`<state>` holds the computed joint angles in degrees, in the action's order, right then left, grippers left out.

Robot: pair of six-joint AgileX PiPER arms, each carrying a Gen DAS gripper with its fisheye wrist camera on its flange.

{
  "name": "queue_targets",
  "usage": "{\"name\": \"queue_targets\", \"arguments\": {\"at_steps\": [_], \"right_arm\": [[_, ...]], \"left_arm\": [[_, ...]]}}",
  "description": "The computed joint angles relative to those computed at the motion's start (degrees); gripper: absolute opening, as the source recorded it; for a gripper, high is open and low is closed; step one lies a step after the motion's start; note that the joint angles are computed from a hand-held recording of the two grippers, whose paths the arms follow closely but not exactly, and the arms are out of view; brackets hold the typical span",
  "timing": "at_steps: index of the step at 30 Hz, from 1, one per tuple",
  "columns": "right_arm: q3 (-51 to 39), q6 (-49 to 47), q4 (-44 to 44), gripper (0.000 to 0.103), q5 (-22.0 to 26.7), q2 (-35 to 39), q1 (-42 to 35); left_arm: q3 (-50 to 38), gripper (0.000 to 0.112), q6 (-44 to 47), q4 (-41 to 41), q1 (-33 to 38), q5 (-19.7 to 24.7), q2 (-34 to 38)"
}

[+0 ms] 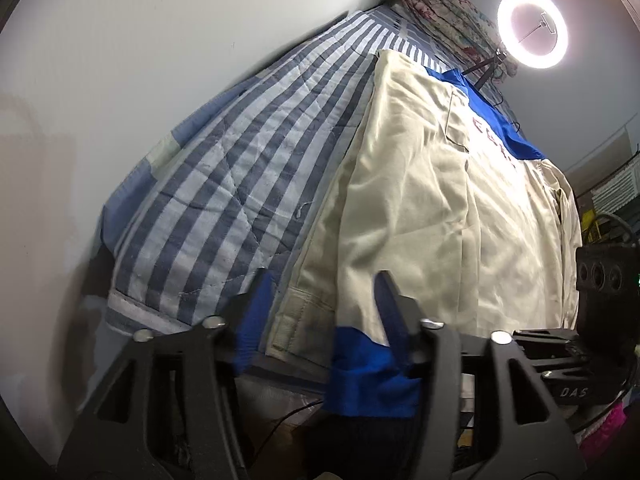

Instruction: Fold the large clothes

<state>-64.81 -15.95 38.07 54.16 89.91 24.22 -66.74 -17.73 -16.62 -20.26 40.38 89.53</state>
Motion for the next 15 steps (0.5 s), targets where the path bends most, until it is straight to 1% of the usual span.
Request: {"name": "queue_targets", "arguments": {"at_steps": [3,4,5,6,7,10,11,12,14,15], "right_arm": [[1.7,0.9,-1.6,0.012,-1.8,0.5,0.9],[2.6,0.3,-0.8,0.012,-2.7,0.6,1.0],[3.0,-0.4,0.7,0.015,-3.4,0.9,1.1],[2.1,-1.6,2.3,0.015,-3.0,1.9,0.1],[2.4,-1.2,2.3,0.016,-3.2,1.5,0.6],[1.5,2.1,-2.7,0.017,-2.9,-0.6,2.1],[1.4,2.1,-4.3,0.017,-2.3,-1.6,1.4],[0.8,3.8,-5.8,0.017,-3.6,-1.7,2.9],[0.7,5.0,-8.7,0.017,-3.7,-4.6,3.0],[-0.4,5.7,-9.8,0.017,-3.0,-5.5,2.7]], "left_arm": [[-1.4,0.056,-0.1,1.3,-0.9,0.7,2.0],[-1.6,0.056,-0.2,1.8,-1.2,1.0,2.6],[-1.7,0.056,-0.6,2.3,-1.4,1.2,3.0],[-1.5,0.056,-0.9,2.5,-1.3,1.3,3.1],[-1.4,0.056,-1.4,2.8,-1.1,1.3,3.2],[-0.8,0.056,-1.5,2.5,-0.6,0.3,3.2],[-0.9,0.056,-1.1,2.2,-0.6,0.3,3.7],[-1.0,0.056,-0.6,1.7,-0.7,0.4,4.3],[-1.2,0.046,-0.2,1.9,-1.3,0.2,4.7],[-1.6,0.036,-0.3,2.6,-2.0,0.4,4.8]]}}
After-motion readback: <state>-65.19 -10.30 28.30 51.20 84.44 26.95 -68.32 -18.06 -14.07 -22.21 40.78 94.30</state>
